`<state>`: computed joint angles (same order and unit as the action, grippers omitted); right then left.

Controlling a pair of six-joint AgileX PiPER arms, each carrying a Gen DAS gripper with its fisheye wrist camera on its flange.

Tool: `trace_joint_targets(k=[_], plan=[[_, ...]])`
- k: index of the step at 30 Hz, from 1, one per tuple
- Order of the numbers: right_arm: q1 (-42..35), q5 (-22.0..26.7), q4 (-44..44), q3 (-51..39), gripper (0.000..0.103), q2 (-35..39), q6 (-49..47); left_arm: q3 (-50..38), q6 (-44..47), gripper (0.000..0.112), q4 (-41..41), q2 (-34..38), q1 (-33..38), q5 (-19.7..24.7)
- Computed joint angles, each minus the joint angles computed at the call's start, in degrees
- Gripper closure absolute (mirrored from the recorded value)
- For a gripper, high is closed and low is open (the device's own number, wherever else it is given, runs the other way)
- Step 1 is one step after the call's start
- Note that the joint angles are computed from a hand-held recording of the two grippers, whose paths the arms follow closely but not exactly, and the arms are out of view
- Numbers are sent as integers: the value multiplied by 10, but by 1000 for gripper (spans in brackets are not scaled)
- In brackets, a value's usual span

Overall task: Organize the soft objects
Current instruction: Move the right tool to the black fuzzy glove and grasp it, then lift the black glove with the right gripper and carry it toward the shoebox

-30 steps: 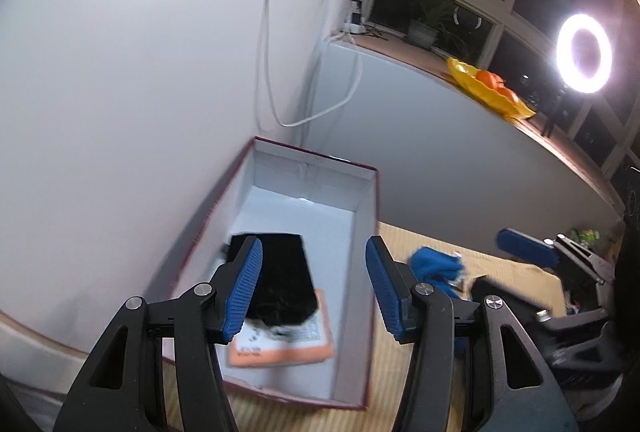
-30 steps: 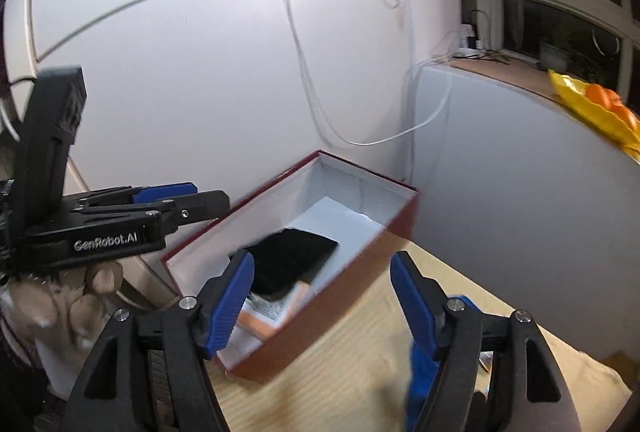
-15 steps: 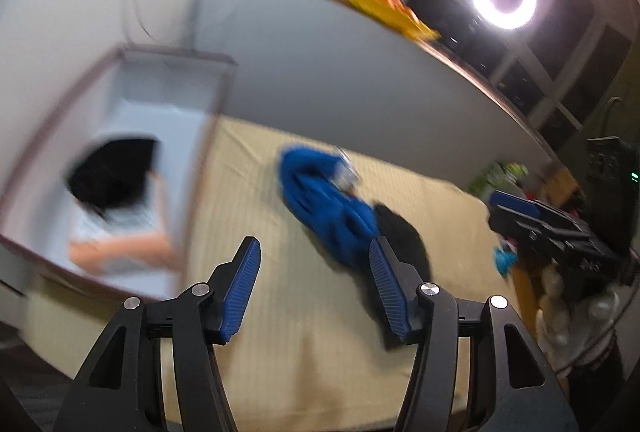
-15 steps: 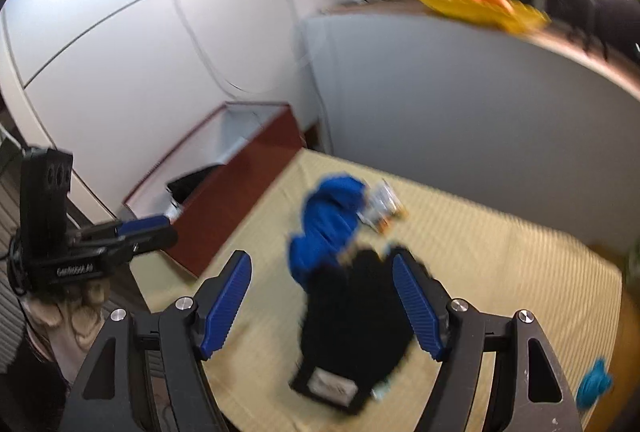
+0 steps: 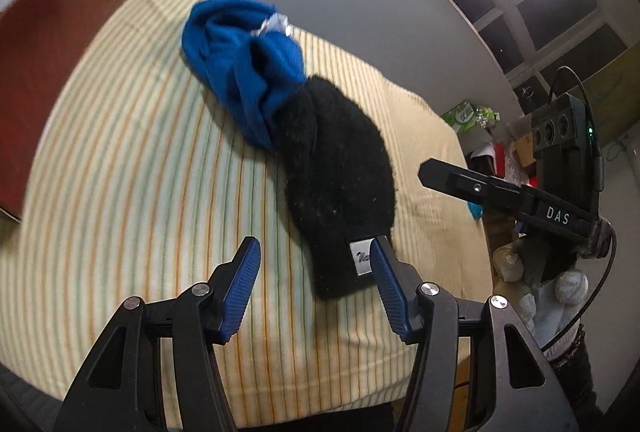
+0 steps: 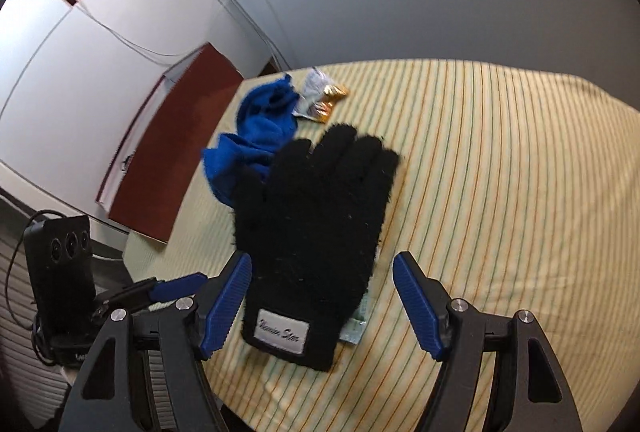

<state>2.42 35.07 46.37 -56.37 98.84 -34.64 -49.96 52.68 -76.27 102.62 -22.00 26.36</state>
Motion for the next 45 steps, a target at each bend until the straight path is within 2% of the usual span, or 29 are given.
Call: trace_joint_targets(k=[2,4,7,12,14,16,18,21,25,30,33,37,41,45], plan=[[-6,5,24,-3,34,17,-15,-2,4,56,-8,7,-1,1],[-5,4,27,-7,47,30,-14,1,17,56,-22,9,-1,-1],[0,5,16,-19,58,45,0,-4,15,57,-20,12,-4,-9],[14,-11,-11,-19,64,48,29,-21,7,59,-7,29,-19,-26],[16,-15,-17,-17,68,47,34,-31,1,65,-4,38,-37,-42],[19,-16,-26,-17,78,46,40,-44,-12,77,8,49,-46,-48],[22,-14,-28,-16,84,43,41,-53,-21,84,16,56,-57,-61],[38,-34,-52,-7,91,33,58,-51,-5,96,0,56,-66,-80],[44,-42,-41,3,95,22,44,-39,30,99,-24,47,-68,-87],[52,-47,-19,25,96,4,30,-7,115,100,-108,32,-50,-63],[64,-51,-14,45,96,-20,20,27,150,100,-136,8,-37,-46],[86,-62,1,78,96,-53,4,75,208,100,-186,-34,-35,-46],[108,-67,39,105,96,-76,-25,125,242,100,-214,-77,-6,-12],[141,-84,56,126,96,-97,-30,160,259,101,-233,-121,2,-14]])
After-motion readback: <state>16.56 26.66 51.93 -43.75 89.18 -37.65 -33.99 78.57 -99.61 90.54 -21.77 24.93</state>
